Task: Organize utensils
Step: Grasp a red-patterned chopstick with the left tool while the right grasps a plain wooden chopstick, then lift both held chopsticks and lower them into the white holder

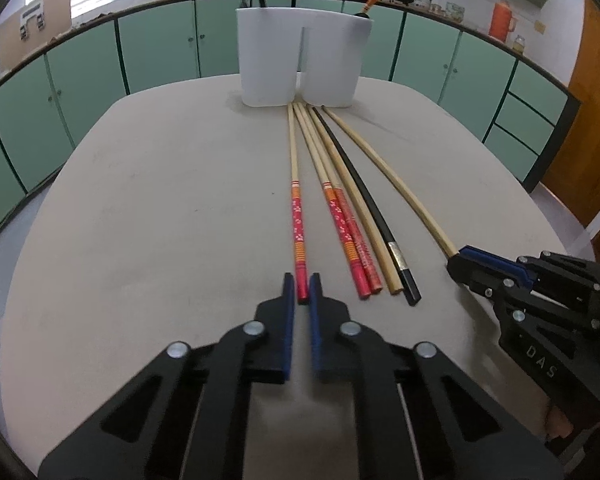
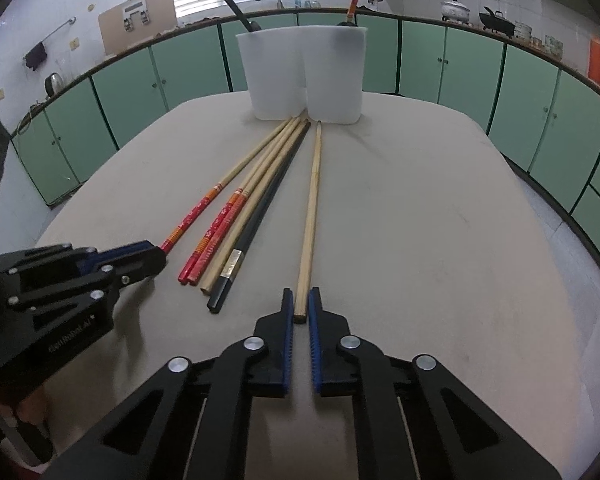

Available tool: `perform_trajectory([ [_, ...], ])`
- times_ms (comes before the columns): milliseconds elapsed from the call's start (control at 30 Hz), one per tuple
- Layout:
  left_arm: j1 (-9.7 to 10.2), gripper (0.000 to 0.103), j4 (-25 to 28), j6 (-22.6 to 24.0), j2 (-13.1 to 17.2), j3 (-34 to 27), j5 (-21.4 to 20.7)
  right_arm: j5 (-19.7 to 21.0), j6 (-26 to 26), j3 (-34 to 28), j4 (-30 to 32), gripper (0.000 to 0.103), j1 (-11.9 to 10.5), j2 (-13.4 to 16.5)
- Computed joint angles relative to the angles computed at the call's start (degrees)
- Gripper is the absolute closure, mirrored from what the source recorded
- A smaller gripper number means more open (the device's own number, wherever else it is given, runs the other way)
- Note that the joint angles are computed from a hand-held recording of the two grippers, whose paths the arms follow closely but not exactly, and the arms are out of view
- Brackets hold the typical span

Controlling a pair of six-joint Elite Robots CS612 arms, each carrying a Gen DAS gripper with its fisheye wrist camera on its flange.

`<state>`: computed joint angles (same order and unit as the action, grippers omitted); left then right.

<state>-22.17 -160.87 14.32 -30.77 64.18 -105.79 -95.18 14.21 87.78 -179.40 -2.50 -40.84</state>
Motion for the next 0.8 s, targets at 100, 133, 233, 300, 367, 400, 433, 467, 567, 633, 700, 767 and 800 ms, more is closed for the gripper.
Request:
perform_trajectory([
  [100,-0.19,0.098,-0.8,0.1,-0.1,0.4,0.5,0.5,0.0,0.1,-0.1,0.095,-0.1,-0.1],
  [133,-0.22,0.098,-1.2,0.1,-0.2,0.5,0.7,0.7,0.1,0.2,-0.1,0.096,-0.1,-0.2],
  [233,-0.19,0.098,-3.9,0.6,-0.9,1.4,1.1,1.7,0.5,1.0,-1.1,0.096,-0.6,-0.9],
  [300,-0.23,0.098,-6.6,1.6,-1.7,2.2,1.6,1.3,-0.2,1.6,-2.1,0.096,-0.7,-1.6],
  [367,-0.18,0.098,-8.3,2.5,-2.4,2.6,1.8,1.1,-1.0,2.2,-3.6,0.096,-0.8,-2.5],
  [400,-0.09,0.098,-9.7,2.7,-2.8,2.8,1.5,1.0,-1.2,2.5,-4.2,0.096,-0.9,-2.9],
  [433,0.01,0.098,-10.5,2.9,-3.1,2.8,1.3,0.6,-1.7,2.9,-5.0,0.096,-1.0,-3.5],
  [467,0.10,0.098,-11.4,2.9,-3.4,2.8,0.9,0.3,-2.2,3.1,-5.7,0.096,-1.1,-3.9],
  [567,0.43,0.098,-13.6,2.2,-4.0,2.4,-0.5,0.7,-3.2,3.7,-7.9,0.096,-1.5,-5.3],
  [633,0.61,0.098,-14.7,1.6,-4.2,1.9,-1.6,0.9,-3.7,4.0,-9.1,0.096,-1.7,-6.0],
  [700,0.68,0.098,-15.6,1.0,-4.4,1.3,-2.6,1.5,-4.3,3.9,-10.1,0.096,-2.0,-6.7],
  [767,0.61,0.098,-16.4,0.8,-4.4,0.5,-3.2,2.0,-4.9,3.5,-10.5,0.096,-2.3,-7.2],
  [800,0.61,0.098,-16.6,0.6,-4.5,0.1,-3.6,2.7,-5.2,3.3,-11.0,0.096,-2.5,-7.6],
])
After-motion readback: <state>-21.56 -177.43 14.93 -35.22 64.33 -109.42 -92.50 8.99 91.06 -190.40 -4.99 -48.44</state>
